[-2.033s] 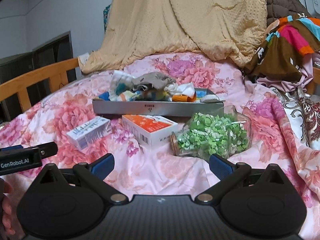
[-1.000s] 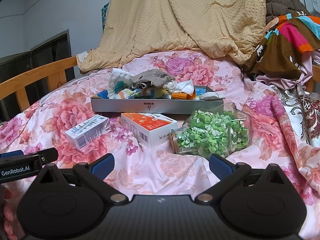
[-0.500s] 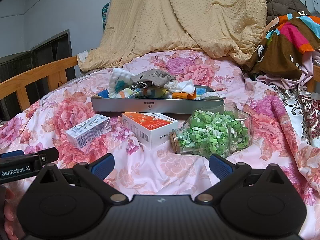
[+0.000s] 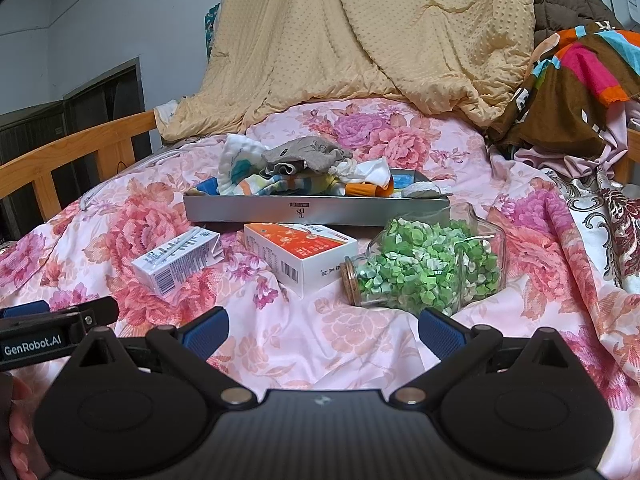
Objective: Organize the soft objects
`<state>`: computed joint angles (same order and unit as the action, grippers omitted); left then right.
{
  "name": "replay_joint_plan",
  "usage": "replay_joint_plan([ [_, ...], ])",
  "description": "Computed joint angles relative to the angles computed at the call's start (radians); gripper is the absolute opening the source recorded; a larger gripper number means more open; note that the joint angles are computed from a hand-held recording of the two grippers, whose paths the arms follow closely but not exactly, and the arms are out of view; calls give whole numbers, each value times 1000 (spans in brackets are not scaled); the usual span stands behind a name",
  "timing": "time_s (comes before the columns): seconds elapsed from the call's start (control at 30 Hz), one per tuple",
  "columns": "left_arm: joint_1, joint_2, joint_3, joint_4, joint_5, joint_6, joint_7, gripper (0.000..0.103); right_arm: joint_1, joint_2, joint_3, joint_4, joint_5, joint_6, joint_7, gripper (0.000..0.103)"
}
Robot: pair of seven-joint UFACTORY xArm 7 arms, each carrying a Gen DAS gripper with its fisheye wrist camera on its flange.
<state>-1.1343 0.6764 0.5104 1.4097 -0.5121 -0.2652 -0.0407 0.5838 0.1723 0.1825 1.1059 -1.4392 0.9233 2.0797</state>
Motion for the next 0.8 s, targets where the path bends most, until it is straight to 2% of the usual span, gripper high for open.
replay_joint_plan([
  [0.8,8,-2,-18,-2,-22,-10,29,102,-1,0,-1,0,0,-2,1,103],
])
